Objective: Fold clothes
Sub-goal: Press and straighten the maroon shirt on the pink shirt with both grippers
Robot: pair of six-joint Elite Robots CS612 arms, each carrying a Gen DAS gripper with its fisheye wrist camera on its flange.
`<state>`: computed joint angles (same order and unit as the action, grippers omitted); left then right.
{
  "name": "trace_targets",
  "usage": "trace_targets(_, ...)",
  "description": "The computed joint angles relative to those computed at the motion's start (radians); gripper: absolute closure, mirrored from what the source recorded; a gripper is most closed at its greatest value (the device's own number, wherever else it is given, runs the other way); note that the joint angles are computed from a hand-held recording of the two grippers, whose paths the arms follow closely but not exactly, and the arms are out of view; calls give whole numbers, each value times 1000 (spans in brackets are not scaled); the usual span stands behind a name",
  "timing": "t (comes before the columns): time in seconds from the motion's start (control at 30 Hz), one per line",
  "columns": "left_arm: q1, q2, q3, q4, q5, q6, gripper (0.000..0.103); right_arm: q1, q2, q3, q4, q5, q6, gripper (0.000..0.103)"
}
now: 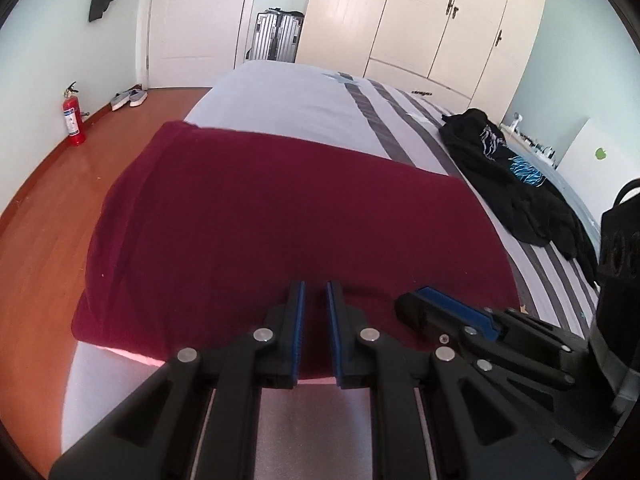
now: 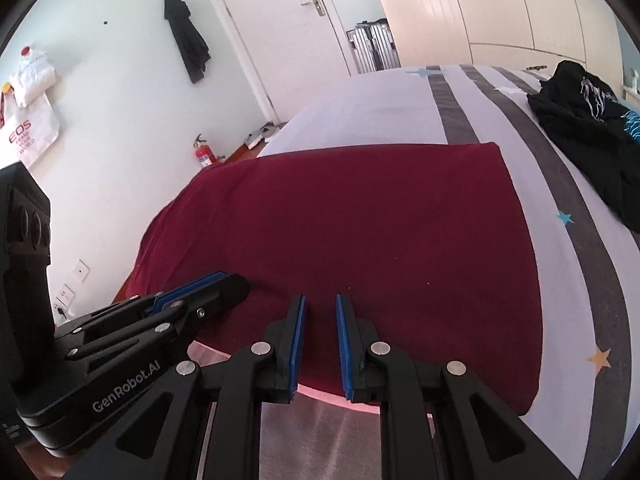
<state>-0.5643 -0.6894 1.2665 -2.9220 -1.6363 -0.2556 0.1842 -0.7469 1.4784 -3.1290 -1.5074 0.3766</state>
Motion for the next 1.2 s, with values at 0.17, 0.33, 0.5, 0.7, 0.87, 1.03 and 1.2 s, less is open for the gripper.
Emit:
trace_targets(0.17,12,37,-98,23,-1,5,92,-13,4,-30,-24,-18,-5,89)
trace_targets(0.33,13,91,-181,105,4,24,92,-23,45,-110,38,-29,26,89)
trace_targets(0.5,10,98,-196,117,22,42,92,-17,61,-122,96,-38,-19,92)
trace_targets(0.7,21,152,-321,172,61,22,92,-29,58,-145,53,-53,-8,92)
trace_targets(0.87,32,187,-388,249,75,50,93,-43,77,-194,169,-76,3,91)
trace_targets(1.03,41,175,-367,205,79,49,93,-54,62,-162,150,-112,-50,92)
trace_targets(1.2,47,163,-342,166,100,16,93,-65,50,-134,131,-134,-72,93)
